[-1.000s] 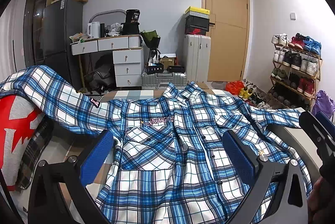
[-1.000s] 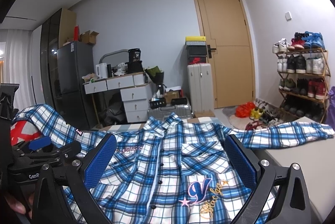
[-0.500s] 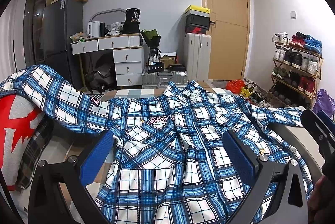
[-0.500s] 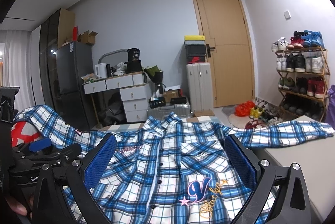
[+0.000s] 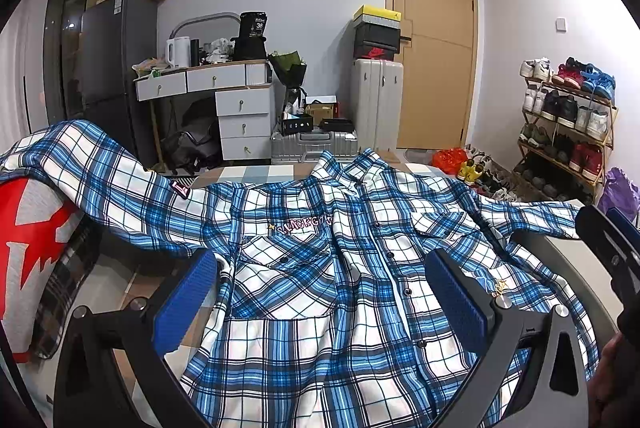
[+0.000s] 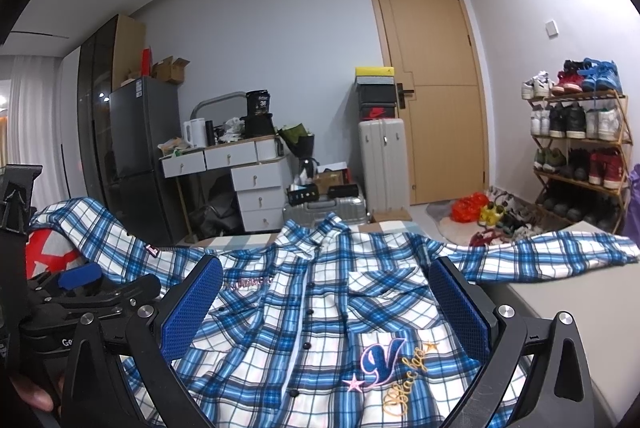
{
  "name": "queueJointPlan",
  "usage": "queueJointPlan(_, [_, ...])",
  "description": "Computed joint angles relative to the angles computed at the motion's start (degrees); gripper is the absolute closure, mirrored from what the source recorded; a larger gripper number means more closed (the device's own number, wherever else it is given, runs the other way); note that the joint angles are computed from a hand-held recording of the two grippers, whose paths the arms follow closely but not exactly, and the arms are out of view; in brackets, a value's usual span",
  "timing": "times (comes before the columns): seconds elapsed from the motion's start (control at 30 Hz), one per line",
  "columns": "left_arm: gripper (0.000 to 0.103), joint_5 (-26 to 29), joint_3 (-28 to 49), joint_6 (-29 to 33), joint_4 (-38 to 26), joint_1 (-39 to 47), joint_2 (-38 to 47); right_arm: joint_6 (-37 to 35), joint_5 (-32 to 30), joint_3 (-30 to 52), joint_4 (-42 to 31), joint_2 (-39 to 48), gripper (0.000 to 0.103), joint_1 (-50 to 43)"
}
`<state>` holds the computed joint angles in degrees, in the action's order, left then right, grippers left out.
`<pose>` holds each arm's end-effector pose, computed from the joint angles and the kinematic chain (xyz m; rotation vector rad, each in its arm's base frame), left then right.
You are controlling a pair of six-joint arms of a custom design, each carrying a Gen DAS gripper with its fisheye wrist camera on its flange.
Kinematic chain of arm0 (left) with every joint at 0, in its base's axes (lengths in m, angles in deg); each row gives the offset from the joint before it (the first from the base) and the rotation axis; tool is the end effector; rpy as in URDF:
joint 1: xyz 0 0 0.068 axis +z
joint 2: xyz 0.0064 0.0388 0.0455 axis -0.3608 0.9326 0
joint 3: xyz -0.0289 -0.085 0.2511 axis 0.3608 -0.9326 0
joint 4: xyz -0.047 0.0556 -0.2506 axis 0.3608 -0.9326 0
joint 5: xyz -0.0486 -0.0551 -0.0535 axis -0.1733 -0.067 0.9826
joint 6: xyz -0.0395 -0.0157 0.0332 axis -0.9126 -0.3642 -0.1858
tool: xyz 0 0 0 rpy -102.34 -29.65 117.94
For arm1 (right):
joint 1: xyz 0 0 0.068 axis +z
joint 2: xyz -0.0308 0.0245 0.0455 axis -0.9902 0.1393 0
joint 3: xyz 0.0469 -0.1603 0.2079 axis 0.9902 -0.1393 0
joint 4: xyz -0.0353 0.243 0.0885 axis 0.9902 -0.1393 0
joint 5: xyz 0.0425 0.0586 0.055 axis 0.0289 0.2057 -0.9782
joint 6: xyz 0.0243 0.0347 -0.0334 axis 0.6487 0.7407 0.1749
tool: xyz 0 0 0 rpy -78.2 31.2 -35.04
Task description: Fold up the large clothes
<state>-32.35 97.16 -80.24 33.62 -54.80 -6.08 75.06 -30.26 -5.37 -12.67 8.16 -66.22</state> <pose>0.2380 -0.1359 0.3354 -0.0837 2.0425 0.0054 0.2457 0.0679 0.3449 -0.0583 1.8270 0.2837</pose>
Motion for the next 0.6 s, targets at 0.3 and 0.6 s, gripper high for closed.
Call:
queueJointPlan(0.3, [0.001, 0.5, 0.5, -0.1, -0.4, 0.1, 0.9, 0.9, -1.6, 1.3, -1.7, 0.3, 0.0, -3.0])
queueJointPlan(0.6, [0.001, 5.4, 3.6, 0.0, -2.7, -1.3, 4.4, 0.5, -30.1, 19.1, -17.4, 12.5, 0.0, -37.6])
